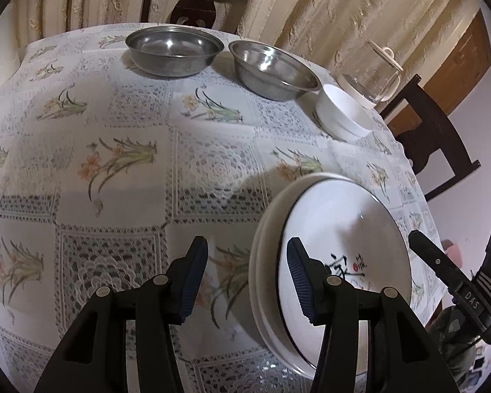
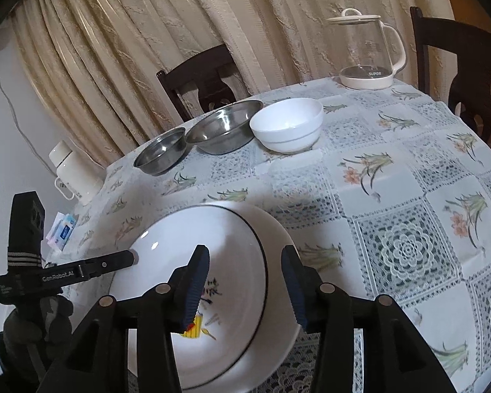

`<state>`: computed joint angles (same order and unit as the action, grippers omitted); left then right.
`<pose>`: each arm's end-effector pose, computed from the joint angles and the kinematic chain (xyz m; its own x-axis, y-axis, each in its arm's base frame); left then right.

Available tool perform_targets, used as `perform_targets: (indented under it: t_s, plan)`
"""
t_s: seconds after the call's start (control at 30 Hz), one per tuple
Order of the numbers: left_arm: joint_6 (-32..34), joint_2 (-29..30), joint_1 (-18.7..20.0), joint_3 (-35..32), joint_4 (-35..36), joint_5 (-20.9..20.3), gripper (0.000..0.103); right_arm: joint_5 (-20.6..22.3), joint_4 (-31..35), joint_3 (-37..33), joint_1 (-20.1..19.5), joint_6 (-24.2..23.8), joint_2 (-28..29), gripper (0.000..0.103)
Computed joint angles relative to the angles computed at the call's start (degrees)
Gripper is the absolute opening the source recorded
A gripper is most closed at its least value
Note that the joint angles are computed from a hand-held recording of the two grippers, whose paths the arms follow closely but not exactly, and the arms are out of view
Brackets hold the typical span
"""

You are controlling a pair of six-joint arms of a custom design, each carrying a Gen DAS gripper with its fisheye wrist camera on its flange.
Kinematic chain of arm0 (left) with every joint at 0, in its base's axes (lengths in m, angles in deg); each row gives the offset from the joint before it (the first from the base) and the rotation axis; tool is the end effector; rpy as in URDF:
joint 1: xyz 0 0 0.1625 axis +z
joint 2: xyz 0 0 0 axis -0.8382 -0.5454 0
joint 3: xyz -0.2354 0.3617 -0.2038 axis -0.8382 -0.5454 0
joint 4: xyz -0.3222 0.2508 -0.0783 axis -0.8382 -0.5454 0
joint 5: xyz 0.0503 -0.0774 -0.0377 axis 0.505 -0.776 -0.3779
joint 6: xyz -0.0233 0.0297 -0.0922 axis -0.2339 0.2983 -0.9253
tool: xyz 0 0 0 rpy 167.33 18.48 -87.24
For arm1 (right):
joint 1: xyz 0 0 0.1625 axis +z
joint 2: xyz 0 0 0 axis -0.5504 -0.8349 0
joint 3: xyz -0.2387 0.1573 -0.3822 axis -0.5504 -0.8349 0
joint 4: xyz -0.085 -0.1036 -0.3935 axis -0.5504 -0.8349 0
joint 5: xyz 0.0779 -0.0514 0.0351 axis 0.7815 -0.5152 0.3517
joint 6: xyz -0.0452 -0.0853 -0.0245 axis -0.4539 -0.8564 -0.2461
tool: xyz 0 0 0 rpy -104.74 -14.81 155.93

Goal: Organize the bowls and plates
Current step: 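Withdraw both grippers and move them toward the steel bowls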

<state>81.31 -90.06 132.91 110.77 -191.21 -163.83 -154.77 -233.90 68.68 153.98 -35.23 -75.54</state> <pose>-0.0057 -0.6739 0.3123 -0.8158 0.4940 -0.3008 0.5472 0.8276 -0.1249 0.3652 -0.5046 -0.0302 -0.8895 0.2930 0.3507 -0.1169 0.5961 -0.7944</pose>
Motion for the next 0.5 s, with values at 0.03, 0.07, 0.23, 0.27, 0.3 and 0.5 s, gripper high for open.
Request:
perform_targets:
  t_s: [0.03,0.07,0.23,0.27,0.3,0.5]
  plan:
    - [-0.03,0.27,0.01,-0.52,0.19,-0.09,0.052,-0.02,0.11,-0.17,-0.03,-0.20,-0.05,0.049]
    - [-0.02,0.48,0.03,-0.95,0.47,-0.22,0.053,-0.17,0.39,-0.50,-0.04,-0.58,-0.13,0.049]
    - [0.30,1.57,-0.10,-2.93,0.69,-0.14,0.054,0.29,1.97,-1.96,-0.24,-2.17,-0.67,0.049]
    - [0.20,1.73,-0.09,-3.37,0.81,-0.29,0.054,0.79,2.47,-2.26,-0.35,-2.35,-0.88,0.049]
    - [-0.02,1.98,-0.04,-4.05,1.08,-0.66,0.054,1.31,2.92,-2.55,-0.50,-2.43,-1.10,0.049]
    - [0.12,3.37,0.07,-7.27,0.91,-1.06,0.054,4.24,5.70,-4.25,-1.53,-2.12,-2.16,0.049]
